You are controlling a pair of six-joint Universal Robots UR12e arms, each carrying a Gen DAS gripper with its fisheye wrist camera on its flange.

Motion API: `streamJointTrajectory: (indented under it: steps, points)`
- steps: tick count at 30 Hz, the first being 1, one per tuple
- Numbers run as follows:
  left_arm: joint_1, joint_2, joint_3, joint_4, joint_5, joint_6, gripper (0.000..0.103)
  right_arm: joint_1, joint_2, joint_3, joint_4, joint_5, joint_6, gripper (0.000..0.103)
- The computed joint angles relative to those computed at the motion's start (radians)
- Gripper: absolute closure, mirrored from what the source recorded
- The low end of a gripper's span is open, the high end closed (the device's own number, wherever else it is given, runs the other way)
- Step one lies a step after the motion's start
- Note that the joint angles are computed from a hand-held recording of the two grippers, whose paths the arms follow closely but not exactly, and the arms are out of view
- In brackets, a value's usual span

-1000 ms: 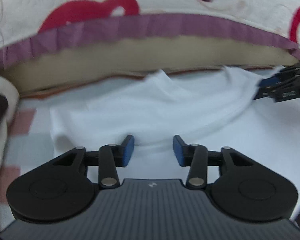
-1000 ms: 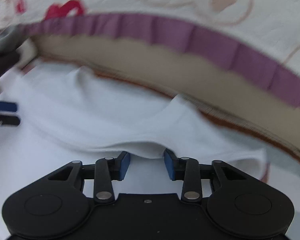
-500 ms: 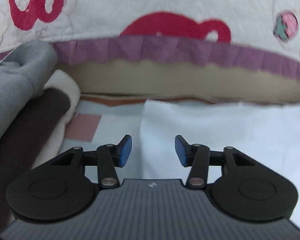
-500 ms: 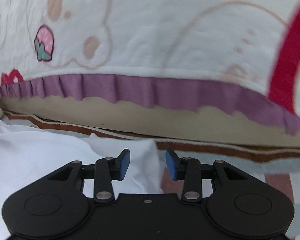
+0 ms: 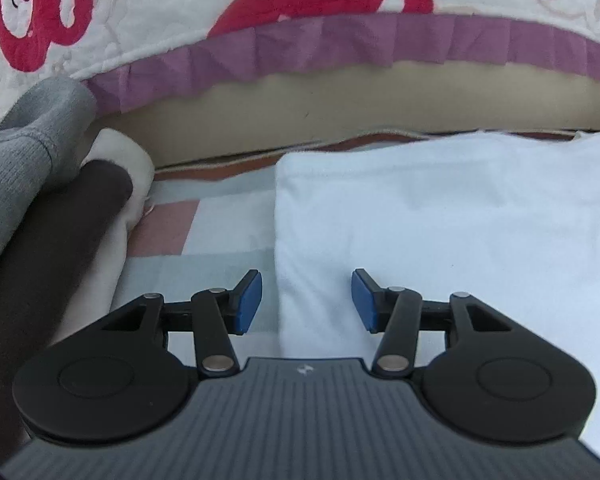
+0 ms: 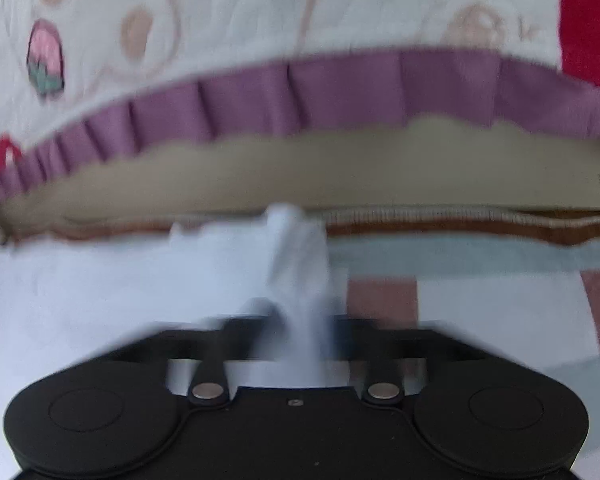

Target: Fold clothes

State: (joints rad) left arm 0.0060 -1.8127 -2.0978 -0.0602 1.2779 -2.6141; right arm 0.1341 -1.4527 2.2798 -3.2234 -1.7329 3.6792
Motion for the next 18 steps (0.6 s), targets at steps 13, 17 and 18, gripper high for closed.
streamJointTrajectory:
  steps: [13, 17, 18]
  points:
    - [0.010, 0.035, -0.042, 0.022, 0.099, 0.081, 0.054, -0.055, -0.077, 0.043, 0.023, 0.021, 0.184, 0.087]
    - [0.051, 0.070, -0.070, 0.000, 0.114, 0.030, 0.052, -0.007, -0.074, 0.006, 0.194, 0.003, 0.063, 0.082]
    - [0.066, 0.084, -0.076, -0.023, 0.112, 0.003, 0.052, 0.012, -0.069, 0.001, 0.221, -0.044, 0.084, 0.078]
